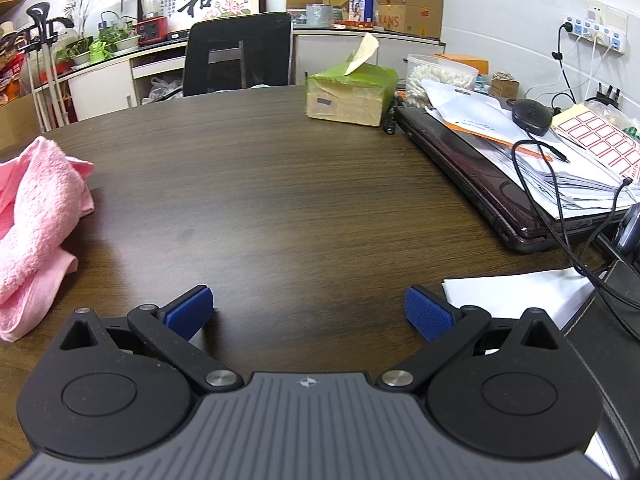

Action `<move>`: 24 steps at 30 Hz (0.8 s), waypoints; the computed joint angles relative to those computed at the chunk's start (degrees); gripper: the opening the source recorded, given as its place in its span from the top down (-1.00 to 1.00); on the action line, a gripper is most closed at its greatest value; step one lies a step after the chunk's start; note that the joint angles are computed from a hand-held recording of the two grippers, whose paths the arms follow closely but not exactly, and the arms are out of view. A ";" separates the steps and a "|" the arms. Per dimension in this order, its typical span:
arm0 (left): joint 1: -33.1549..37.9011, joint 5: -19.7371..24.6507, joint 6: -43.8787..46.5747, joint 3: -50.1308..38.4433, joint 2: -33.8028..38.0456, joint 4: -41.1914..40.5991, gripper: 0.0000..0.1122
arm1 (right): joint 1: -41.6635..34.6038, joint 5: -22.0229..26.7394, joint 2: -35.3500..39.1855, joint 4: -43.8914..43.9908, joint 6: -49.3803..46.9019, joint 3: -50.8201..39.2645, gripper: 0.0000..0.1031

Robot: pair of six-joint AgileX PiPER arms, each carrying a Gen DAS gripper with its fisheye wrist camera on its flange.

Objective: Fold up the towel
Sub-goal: 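Move the right gripper to the towel edge and close on it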

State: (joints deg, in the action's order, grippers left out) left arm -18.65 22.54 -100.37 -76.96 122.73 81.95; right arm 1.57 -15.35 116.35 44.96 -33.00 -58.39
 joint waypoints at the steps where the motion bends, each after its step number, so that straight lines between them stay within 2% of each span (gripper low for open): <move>1: 0.00 0.00 0.00 0.00 0.00 0.00 -0.84 | 0.19 0.14 -0.15 -2.10 1.62 0.27 -0.99; 6: 0.00 0.00 0.00 0.00 0.00 0.00 -0.84 | 1.11 -0.33 -0.94 -14.39 11.99 1.86 -0.99; 11: -0.23 -0.09 -0.14 0.23 -0.11 0.28 -0.84 | 4.51 -10.02 -3.28 -23.32 19.00 7.67 -0.99; 15: -0.39 -0.43 -0.36 0.48 -0.23 0.77 -0.84 | 6.17 -15.41 -5.25 -31.03 25.62 11.30 -0.99; 20: -0.81 -1.27 -1.02 1.10 -0.50 2.07 -0.84 | 7.39 -24.31 -6.71 -44.23 33.39 15.75 -0.99; 22: -1.17 -1.81 -1.31 1.38 -0.61 2.81 -0.84 | 9.15 -24.90 -6.96 -46.02 31.45 16.04 -0.99; 24: -1.41 -2.26 -1.55 1.54 -0.64 3.42 -0.84 | 10.87 -23.28 -7.12 -48.49 29.48 15.37 -0.99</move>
